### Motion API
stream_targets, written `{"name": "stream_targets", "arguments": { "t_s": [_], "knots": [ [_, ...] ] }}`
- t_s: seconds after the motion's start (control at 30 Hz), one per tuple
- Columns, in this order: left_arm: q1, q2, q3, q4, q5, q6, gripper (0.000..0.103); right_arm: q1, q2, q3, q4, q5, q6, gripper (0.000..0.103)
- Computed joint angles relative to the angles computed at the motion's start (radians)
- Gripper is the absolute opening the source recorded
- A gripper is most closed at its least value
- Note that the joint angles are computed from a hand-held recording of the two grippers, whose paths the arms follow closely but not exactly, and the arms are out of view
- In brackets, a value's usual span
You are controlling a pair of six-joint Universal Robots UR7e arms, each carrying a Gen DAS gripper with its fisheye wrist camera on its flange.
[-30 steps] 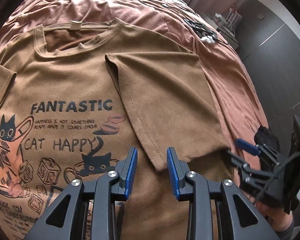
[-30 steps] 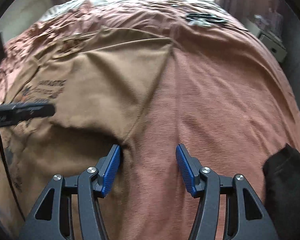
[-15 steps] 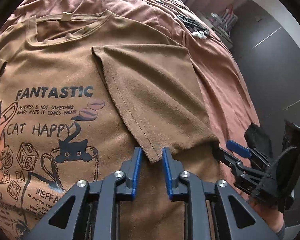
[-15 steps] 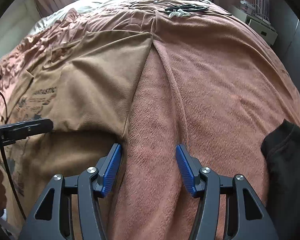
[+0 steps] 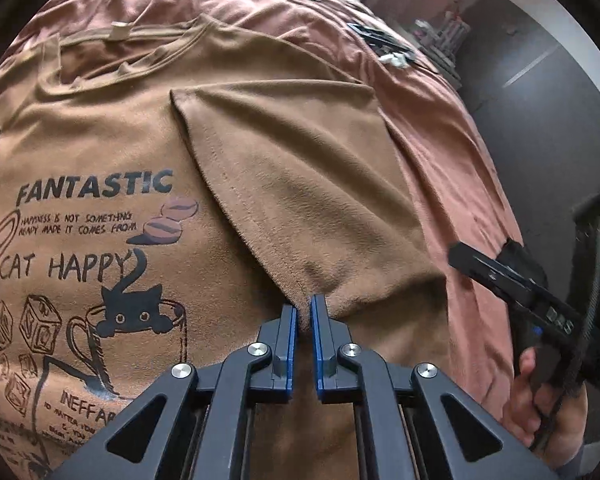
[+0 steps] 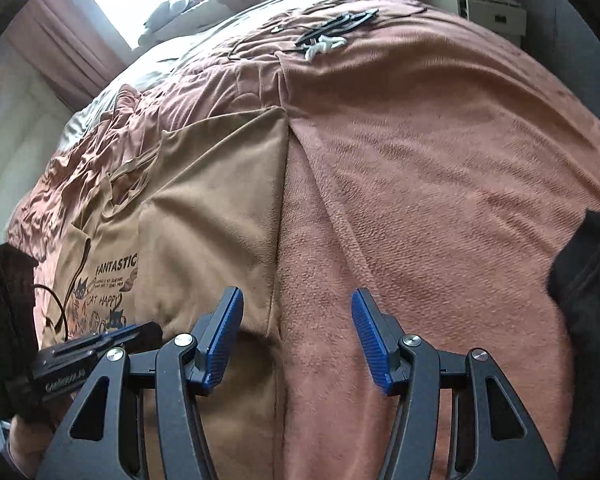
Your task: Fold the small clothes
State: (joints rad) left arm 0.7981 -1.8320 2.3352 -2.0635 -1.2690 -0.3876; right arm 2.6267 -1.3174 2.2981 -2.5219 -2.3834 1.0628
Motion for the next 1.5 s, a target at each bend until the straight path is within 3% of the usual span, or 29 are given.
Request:
{"name": "stream_targets", "arguments": {
  "t_s": [0.13, 0.43, 0.57, 0.73, 0.83, 0.9, 1.0, 1.13, 1.2, 1.33, 1.5],
  "knots": [
    [-0.003, -0.016, -0.008, 0.039, -0.017, 0.012, 0.006, 0.001, 0.038, -0.028, -0.004, -0.011, -0.034, 0.054],
    [0.001, -0.019, -0.014, 0.074, -0.004, 0.037, 0.008, 0.000, 0.091, -0.054, 0.146, -0.045, -0.019, 0.051],
    [0.015, -0.030, -0.026, 0.094, -0.016, 0.026, 0.009, 0.028, 0.101, -0.081, 0.254, -0.053, 0.041, 0.051],
    [-0.002, -0.076, -0.063, 0.198, 0.038, -0.017, 0.010, 0.066, 0.067, -0.086, 0.316, -0.031, 0.135, 0.050],
    [-0.017, -0.123, -0.090, 0.263, 0.064, -0.046, 0.030, 0.105, 0.041, -0.088, 0.323, -0.013, 0.167, 0.050],
    [-0.045, -0.164, -0.108, 0.319, 0.103, -0.070, 0.053, 0.140, 0.033, -0.110, 0.361, -0.007, 0.191, 0.050],
    [-0.097, -0.228, -0.132, 0.404, 0.155, -0.108, 0.062, 0.190, 0.029, -0.148, 0.410, 0.009, 0.215, 0.051],
    [-0.152, -0.285, -0.179, 0.529, 0.177, -0.160, 0.073, 0.258, 0.048, -0.229, 0.557, 0.022, 0.297, 0.081],
    [-0.203, -0.325, -0.210, 0.612, 0.187, -0.198, 0.085, 0.301, 0.068, -0.287, 0.649, 0.037, 0.358, 0.086],
    [-0.331, -0.402, -0.278, 0.779, 0.209, -0.288, 0.095, 0.384, 0.113, -0.394, 0.789, 0.050, 0.469, 0.103],
    [-0.467, -0.452, -0.394, 0.990, 0.212, -0.435, 0.097, 0.452, 0.159, -0.501, 0.900, 0.081, 0.558, 0.103]
  ]
}}
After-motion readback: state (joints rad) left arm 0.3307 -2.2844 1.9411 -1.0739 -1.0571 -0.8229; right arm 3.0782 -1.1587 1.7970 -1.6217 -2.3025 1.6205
